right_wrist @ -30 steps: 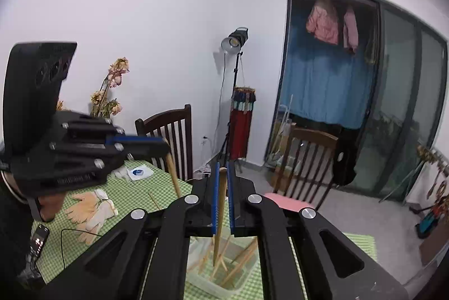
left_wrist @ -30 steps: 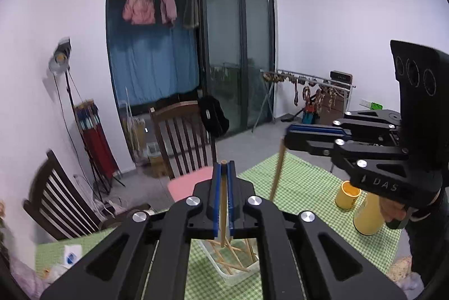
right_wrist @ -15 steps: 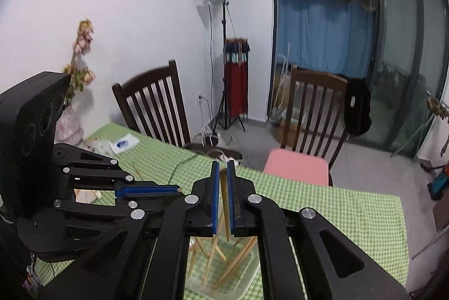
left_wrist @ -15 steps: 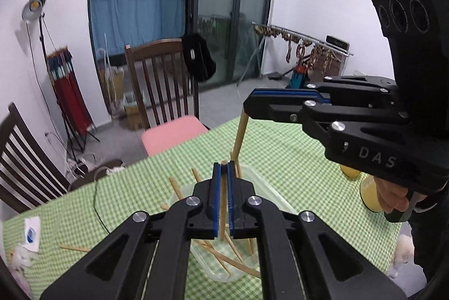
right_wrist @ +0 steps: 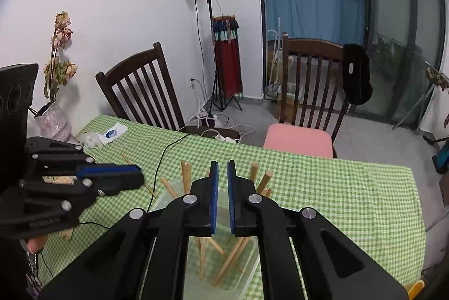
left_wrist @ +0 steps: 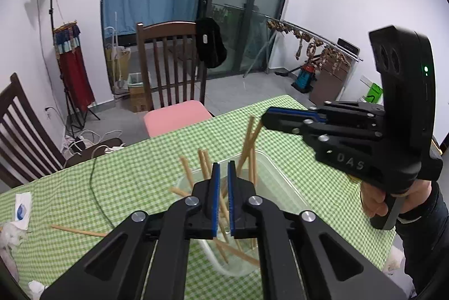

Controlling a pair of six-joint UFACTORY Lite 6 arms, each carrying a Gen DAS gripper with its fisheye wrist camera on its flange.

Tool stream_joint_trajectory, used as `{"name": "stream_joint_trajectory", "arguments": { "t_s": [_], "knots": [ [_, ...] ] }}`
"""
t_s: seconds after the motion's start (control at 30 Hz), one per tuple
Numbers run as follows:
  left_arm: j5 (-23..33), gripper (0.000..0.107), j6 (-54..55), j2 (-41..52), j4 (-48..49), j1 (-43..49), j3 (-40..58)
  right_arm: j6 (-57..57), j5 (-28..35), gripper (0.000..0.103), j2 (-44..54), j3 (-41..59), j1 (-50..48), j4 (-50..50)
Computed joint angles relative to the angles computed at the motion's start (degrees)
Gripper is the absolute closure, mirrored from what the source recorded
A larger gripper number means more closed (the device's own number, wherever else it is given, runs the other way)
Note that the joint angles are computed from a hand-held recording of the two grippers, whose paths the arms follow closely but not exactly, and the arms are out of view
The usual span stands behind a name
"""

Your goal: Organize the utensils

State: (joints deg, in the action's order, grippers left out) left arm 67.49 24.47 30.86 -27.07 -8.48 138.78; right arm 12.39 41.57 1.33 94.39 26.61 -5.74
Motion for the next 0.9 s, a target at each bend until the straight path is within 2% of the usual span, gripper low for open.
{"name": "stream_joint_trajectory", "arguments": {
  "t_s": [0.07,0.13,0.2,0.27,0.33,0.4,0.47,0.57,0.67,0.77,0.9],
  "knots": [
    [0.78,0.104,0.42,-1.87,0.26,0.84,-0.87,1.73,2.58,0.097,-1.04,1.01,1.40,-2.96],
    [0.95,0.092,0.37,-4.89,0.73,1.51,-3.45,2.55,4.34,0.097,-2.25,0.76,2.09,-5.29],
    [-0.18,0.055,-0.25,-9.62,1.56,2.32,-9.19,3.96,7.71,0.096,-4.10,-0.03,3.22,-7.76],
    [-2.88,0.054,-0.90,-15.61,4.27,2.66,-17.48,5.95,10.39,0.092,-7.22,-3.13,4.35,-10.07],
    [-3.56,0.053,-1.53,-19.59,6.69,2.65,-22.76,8.32,12.66,0.080,-10.44,-6.22,5.96,-13.19],
    [-4.43,0.044,-3.06,-24.76,8.45,3.37,-28.77,11.80,14.37,0.053,-13.73,-9.06,8.33,-17.29],
    [-4.92,0.039,-3.86,-29.49,9.45,3.90,-32.94,15.17,17.29,0.052,-16.98,-10.97,11.55,-21.30],
    [-6.57,0.027,-3.85,-37.78,10.56,4.33,-39.57,22.09,22.87,0.037,-21.69,-13.29,18.42,-27.58],
    [-11.13,0.017,-2.64,-50.11,9.00,6.08,-50.47,29.14,27.92,0.035,-26.37,-16.15,27.12,-33.34],
    [-13.36,0.017,-3.22,-61.20,8.01,6.83,-61.18,39.50,33.39,0.033,-31.56,-20.71,38.86,-39.51],
    [-17.67,0.017,-14.65,-75.46,18.92,-1.47,-74.47,54.84,44.91,0.033,-35.53,-26.53,57.20,-48.95]
  ]
}}
